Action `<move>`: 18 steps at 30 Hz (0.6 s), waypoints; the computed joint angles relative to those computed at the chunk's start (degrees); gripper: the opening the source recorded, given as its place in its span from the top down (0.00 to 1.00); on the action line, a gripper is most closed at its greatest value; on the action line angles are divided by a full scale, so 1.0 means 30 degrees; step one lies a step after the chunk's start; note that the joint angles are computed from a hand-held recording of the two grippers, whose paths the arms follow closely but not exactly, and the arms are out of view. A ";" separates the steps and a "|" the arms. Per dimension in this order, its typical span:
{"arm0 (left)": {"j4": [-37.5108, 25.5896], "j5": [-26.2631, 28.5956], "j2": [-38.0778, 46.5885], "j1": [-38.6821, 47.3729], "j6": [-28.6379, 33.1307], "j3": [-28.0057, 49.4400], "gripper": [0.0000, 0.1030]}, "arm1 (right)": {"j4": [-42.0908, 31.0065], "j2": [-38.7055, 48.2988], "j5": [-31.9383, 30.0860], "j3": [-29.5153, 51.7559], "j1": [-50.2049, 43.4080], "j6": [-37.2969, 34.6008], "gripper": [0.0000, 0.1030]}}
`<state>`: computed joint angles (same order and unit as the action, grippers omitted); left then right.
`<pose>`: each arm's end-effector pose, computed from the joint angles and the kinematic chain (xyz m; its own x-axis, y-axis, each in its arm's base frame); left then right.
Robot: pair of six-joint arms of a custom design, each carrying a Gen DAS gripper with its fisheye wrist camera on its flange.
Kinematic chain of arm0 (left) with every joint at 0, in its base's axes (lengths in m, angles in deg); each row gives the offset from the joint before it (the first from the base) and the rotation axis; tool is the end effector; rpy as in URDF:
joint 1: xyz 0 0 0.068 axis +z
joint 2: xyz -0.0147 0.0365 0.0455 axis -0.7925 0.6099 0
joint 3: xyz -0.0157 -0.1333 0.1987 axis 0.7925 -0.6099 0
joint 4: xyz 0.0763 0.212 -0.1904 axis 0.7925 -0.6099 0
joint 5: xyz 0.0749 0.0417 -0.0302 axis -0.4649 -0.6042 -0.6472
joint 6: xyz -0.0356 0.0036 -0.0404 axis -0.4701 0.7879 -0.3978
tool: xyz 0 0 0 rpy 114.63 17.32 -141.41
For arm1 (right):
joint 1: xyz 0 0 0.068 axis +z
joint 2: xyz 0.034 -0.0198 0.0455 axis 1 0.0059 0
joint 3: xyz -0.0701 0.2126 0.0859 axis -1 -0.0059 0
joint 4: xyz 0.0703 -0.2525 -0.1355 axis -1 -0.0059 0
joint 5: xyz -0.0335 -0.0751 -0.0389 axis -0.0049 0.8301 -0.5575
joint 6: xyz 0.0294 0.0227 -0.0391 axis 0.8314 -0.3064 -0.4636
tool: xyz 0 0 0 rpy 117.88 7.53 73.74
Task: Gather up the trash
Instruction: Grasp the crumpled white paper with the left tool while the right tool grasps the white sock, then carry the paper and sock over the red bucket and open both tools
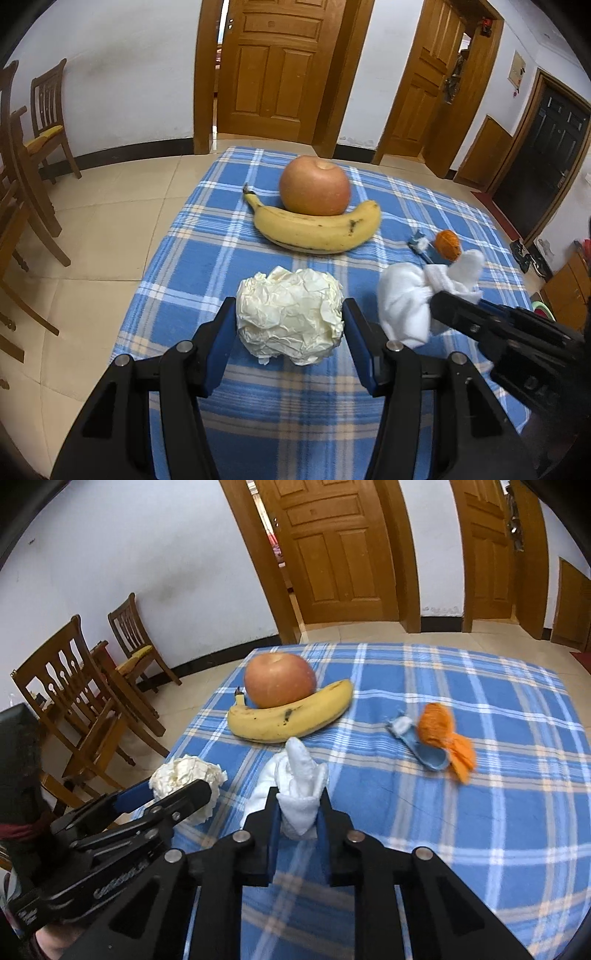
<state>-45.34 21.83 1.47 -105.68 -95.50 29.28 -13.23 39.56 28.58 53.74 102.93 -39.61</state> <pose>0.1535 -0.1701 0.1522 -0.6645 -0.3655 -0.6518 -0.3409 0.9245 -0.1709 0.2388 0.0731 0.1592 -0.7158 -0.3134 -0.6240 -0.5810 0.7630 0.2833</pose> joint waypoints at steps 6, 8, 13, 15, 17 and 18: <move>-0.0077 -0.0190 0.1144 -0.1151 -0.0531 0.1024 0.45 | -0.2291 -0.3092 -0.1081 -0.0844 -0.2564 -0.1579 0.81; -0.0118 -0.0296 0.1550 -0.1583 -0.0710 0.1440 0.45 | -0.3059 -0.3917 -0.1452 -0.1002 -0.3411 -0.2159 0.81; -0.0233 -0.0486 0.2533 -0.2493 -0.0828 0.2643 0.45 | -0.5096 -0.5634 -0.2705 -0.1100 -0.5964 -0.3855 0.81; -0.0390 -0.0649 0.3055 -0.2869 -0.0825 0.3284 0.45 | -0.5781 -0.6024 -0.3215 -0.1007 -0.7001 -0.4540 0.81; -0.0504 -0.0789 0.3578 -0.3192 -0.0768 0.3915 0.45 | -0.6548 -0.6580 -0.3629 -0.0992 -0.8036 -0.5233 0.81; -0.0544 -0.0845 0.3859 -0.3370 -0.0779 0.4243 0.45 | -0.6842 -0.6818 -0.3789 -0.0990 -0.8486 -0.5495 0.81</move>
<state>-46.97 19.29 13.05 -115.79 -97.84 42.01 -33.75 19.10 17.22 50.77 77.47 -56.10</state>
